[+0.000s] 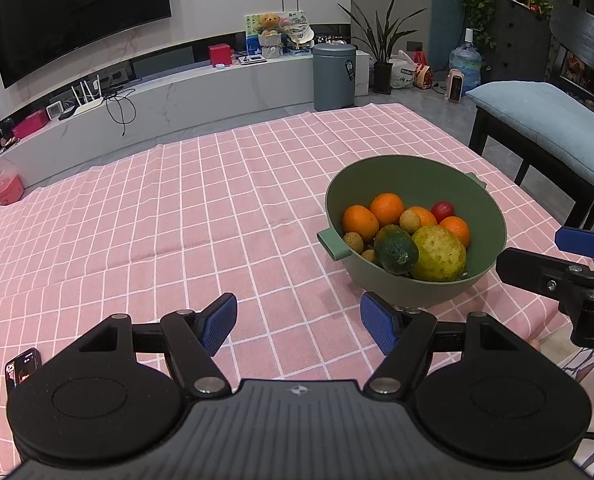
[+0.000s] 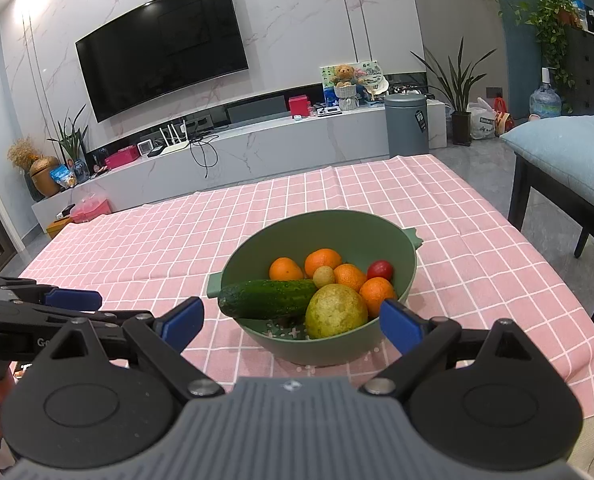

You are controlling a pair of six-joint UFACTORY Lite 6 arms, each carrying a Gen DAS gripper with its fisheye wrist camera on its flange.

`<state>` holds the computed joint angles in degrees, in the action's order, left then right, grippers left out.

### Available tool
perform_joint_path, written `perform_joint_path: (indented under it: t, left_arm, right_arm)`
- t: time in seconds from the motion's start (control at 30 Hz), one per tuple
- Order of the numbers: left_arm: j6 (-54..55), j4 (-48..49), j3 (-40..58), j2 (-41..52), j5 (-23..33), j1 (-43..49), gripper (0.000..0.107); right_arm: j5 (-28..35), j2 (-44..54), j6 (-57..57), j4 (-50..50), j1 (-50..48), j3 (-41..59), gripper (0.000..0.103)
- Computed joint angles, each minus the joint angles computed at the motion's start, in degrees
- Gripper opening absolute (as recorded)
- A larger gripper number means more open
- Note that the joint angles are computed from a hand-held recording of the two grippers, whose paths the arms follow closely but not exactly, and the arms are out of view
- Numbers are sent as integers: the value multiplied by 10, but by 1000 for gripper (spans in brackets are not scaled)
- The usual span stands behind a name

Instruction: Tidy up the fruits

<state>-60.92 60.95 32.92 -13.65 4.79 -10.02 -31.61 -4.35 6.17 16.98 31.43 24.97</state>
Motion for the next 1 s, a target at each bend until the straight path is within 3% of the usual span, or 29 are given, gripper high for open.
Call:
perform_joint_path:
  t: [0.83, 1.0]
  left_arm:
    - [4, 9, 12, 7, 14, -8, 83]
    - [73, -60, 14, 7, 2, 0, 83]
  right_arm:
    - [-1, 4, 6, -12, -5, 1, 91]
    - [-1, 6, 11, -19, -9, 2, 91]
